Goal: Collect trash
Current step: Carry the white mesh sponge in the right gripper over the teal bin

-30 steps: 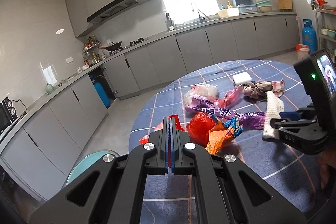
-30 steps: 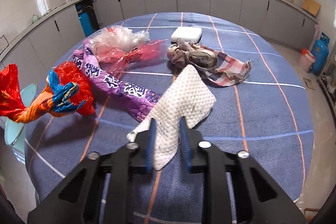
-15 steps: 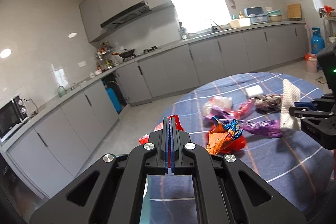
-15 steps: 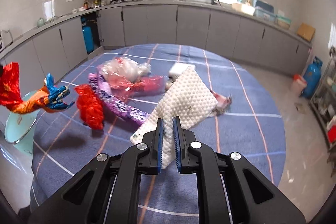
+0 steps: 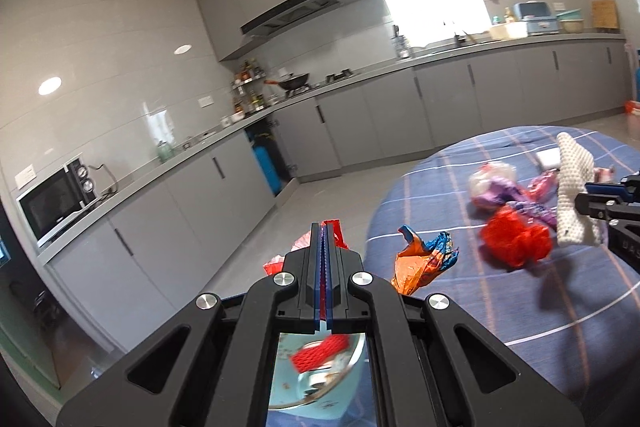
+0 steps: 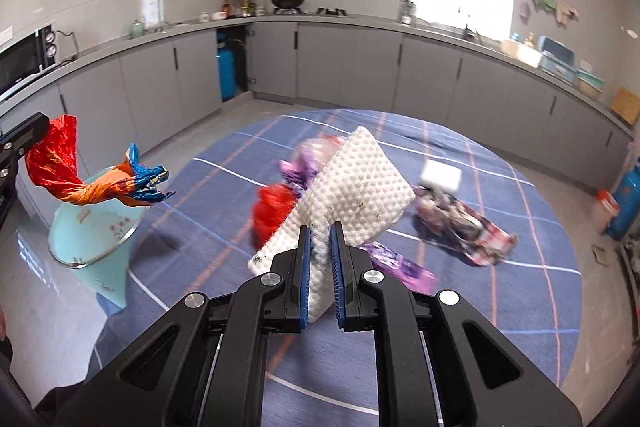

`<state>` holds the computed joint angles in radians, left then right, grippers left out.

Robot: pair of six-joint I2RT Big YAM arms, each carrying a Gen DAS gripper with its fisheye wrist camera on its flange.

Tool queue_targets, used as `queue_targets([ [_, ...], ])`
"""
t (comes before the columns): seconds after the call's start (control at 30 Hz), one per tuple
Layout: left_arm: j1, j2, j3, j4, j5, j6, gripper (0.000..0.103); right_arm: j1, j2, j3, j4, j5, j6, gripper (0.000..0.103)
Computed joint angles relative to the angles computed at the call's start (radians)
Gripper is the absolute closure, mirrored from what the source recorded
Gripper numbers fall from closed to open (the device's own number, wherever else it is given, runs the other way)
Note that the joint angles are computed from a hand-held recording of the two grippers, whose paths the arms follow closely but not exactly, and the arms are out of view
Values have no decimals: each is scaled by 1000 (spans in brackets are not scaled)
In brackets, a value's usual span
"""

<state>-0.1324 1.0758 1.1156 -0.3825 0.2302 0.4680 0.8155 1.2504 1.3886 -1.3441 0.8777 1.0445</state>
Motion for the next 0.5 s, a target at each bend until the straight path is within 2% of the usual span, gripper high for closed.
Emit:
queue_targets([
  [0.23, 49, 35, 26, 1, -8, 0, 102, -11, 37, 33, 90, -20, -102, 92],
  [0.5, 78, 55, 43, 7, -8, -12, 102, -13, 56, 51, 142, -26, -165, 92],
])
